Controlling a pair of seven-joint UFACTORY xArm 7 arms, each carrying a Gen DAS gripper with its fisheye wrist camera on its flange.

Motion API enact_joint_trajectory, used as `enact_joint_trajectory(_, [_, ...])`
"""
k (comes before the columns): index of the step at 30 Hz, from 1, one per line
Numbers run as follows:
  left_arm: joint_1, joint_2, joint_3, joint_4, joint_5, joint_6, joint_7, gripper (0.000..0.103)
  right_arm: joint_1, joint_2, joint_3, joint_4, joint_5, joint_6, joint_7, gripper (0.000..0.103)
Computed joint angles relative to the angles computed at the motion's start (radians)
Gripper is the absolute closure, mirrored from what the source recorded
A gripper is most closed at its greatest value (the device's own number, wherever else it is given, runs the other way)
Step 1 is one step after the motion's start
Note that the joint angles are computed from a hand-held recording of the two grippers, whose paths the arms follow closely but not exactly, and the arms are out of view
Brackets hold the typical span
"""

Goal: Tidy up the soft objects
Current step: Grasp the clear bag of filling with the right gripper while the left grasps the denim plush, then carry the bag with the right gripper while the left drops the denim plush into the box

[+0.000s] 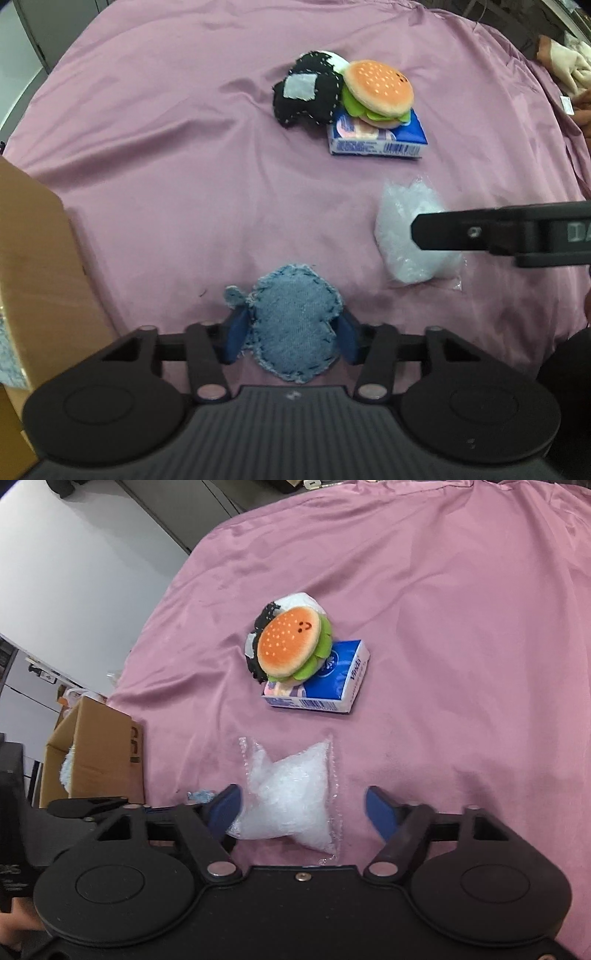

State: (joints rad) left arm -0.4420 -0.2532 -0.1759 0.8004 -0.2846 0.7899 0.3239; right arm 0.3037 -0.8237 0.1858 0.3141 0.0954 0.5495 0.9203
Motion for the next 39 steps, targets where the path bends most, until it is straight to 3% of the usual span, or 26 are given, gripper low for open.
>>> enact_joint_trajectory(2, [0.002,-0.004,0.008,-0.001,-0.013,-0.003,0.004,0.065,-0.006,0.01,0.011,-0.001,-0.001,-0.019,0.015,0.035])
enact_joint_trajectory(3, [0.002,-0.009,0.012,-0.005,-0.024,-0.006,0.007,0.066,-0.005,0.019,0.012,-0.001,-0.003,-0.031,0.015,0.043])
enact_joint_trajectory(4, [0.005,-0.013,0.018,-0.005,-0.031,-0.006,0.013,0.067,0.003,0.023,0.003,-0.002,0.001,-0.041,0.009,0.057])
enact_joint_trajectory(7, [0.002,-0.039,0.027,-0.019,-0.06,-0.017,0.031,0.068,0.017,0.032,-0.007,0.01,0.006,-0.046,-0.011,0.068])
enact_joint_trajectory(24, [0.008,-0.28,0.083,-0.051,-0.096,-0.019,0.043,0.068,-0.012,-0.13,0.08,0.106,-0.067,0.121,0.048,0.07])
enact_joint_trajectory(39, [0.105,-0.495,0.171,-0.089,-0.03,0.064,0.059,0.068,-0.017,-0.04,0.186,0.255,-0.147,0.082,0.079,0.07])
